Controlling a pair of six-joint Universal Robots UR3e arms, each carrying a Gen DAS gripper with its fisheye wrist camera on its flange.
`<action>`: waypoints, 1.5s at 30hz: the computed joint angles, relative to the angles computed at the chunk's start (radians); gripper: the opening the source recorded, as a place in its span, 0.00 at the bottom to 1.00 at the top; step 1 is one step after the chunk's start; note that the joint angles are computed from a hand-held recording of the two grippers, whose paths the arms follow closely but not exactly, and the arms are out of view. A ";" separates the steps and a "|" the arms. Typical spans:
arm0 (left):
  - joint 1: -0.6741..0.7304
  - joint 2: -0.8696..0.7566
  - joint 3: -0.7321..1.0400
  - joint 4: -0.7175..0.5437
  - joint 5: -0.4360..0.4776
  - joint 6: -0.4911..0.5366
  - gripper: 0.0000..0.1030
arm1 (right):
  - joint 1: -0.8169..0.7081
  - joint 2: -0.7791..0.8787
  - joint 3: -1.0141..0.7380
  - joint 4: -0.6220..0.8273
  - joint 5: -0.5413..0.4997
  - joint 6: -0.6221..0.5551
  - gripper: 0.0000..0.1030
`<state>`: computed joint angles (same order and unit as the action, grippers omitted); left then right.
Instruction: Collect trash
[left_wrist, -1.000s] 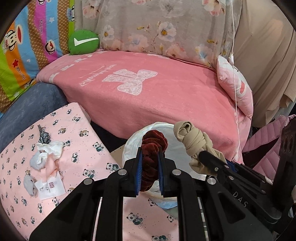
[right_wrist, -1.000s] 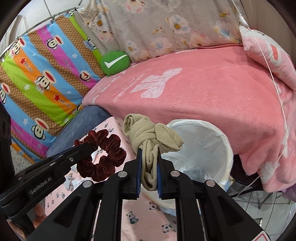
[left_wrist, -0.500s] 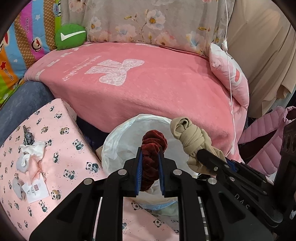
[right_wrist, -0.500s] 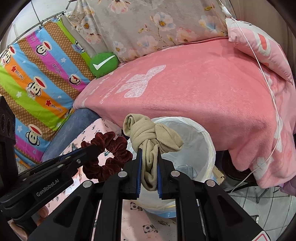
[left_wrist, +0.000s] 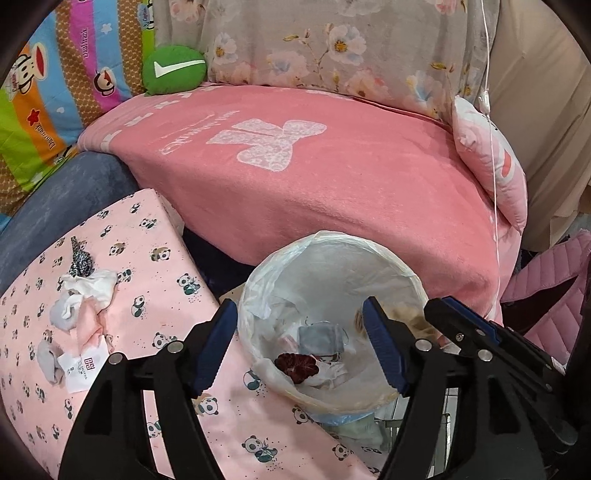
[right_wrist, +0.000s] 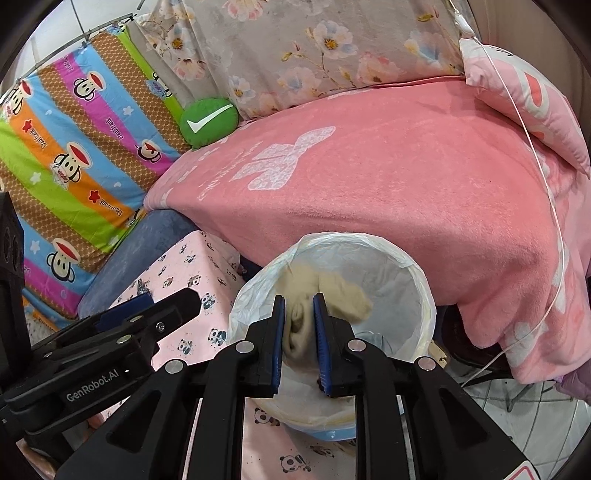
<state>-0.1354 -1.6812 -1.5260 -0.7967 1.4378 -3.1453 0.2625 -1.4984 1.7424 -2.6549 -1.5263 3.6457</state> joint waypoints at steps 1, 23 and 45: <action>0.009 0.004 -0.005 -0.002 -0.003 -0.002 0.66 | 0.001 0.001 -0.001 -0.002 0.000 0.001 0.22; 0.141 0.140 -0.184 0.007 -0.035 0.014 0.67 | 0.115 0.102 -0.150 0.070 -0.079 -0.004 0.33; 0.442 0.315 -0.379 -0.031 -0.121 0.123 0.72 | 0.295 0.347 -0.502 0.220 -0.143 -0.001 0.43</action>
